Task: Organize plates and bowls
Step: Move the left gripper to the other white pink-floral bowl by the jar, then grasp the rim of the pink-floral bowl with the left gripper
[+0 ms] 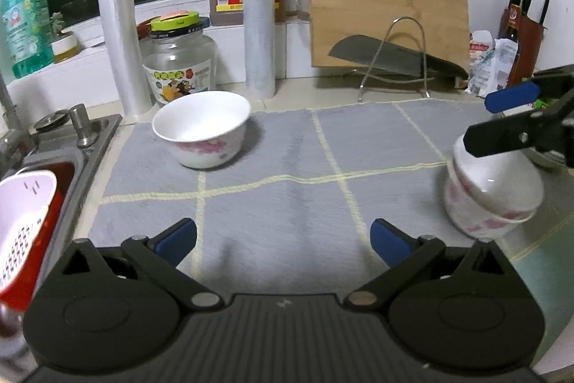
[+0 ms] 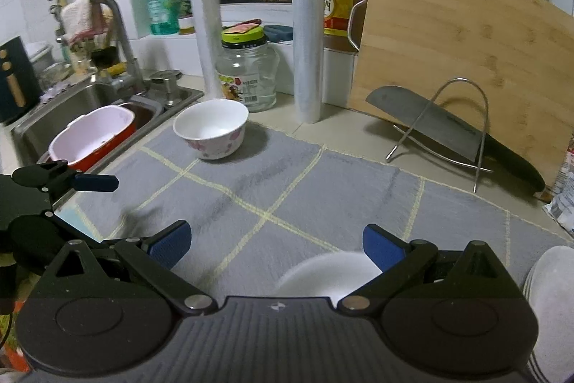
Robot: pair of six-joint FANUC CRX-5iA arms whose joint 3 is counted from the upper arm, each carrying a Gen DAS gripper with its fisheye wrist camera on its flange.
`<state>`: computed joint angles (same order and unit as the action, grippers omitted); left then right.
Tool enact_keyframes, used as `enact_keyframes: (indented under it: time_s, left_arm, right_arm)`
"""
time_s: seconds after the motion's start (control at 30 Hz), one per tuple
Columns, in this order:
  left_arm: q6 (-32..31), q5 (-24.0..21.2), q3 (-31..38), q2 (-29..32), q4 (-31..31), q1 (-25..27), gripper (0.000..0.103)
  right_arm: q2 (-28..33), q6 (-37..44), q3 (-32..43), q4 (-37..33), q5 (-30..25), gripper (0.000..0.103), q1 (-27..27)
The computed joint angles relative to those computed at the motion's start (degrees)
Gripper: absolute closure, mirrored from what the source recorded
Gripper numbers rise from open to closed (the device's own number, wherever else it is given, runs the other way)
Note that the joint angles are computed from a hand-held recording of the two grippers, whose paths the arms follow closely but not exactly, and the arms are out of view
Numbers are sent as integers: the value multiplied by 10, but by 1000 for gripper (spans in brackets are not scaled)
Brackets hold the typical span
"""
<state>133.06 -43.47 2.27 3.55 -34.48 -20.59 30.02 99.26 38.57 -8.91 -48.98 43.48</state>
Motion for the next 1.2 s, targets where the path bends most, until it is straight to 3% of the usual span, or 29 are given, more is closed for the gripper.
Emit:
enact_keyframes:
  time_s: [0.23,0.53,0.63,0.73,0.93,1.2]
  left_arm:
    - [-121,85,-46,-11,83,84,1]
    - [-299,143,-73,-21,203,183,1]
    - [-383,165,-82,-16,278,213,1]
    - [-516,195,-106,-2,417,242,1]
    - [-606,193,-89,36,507,255,1]
    - [-664,158,-42,81,545,258,4]
  right_arm:
    - [54,-68,59,75,-2,0,38]
    - [134,-118,148,153,-8,0,74]
    - [149,-137,144,190,13,0,86]
    - [168,-143,161,189,26,0,91]
    - [233,-130,247,184,3,0,101]
    - [319,-112,390,160,-55,0,103]
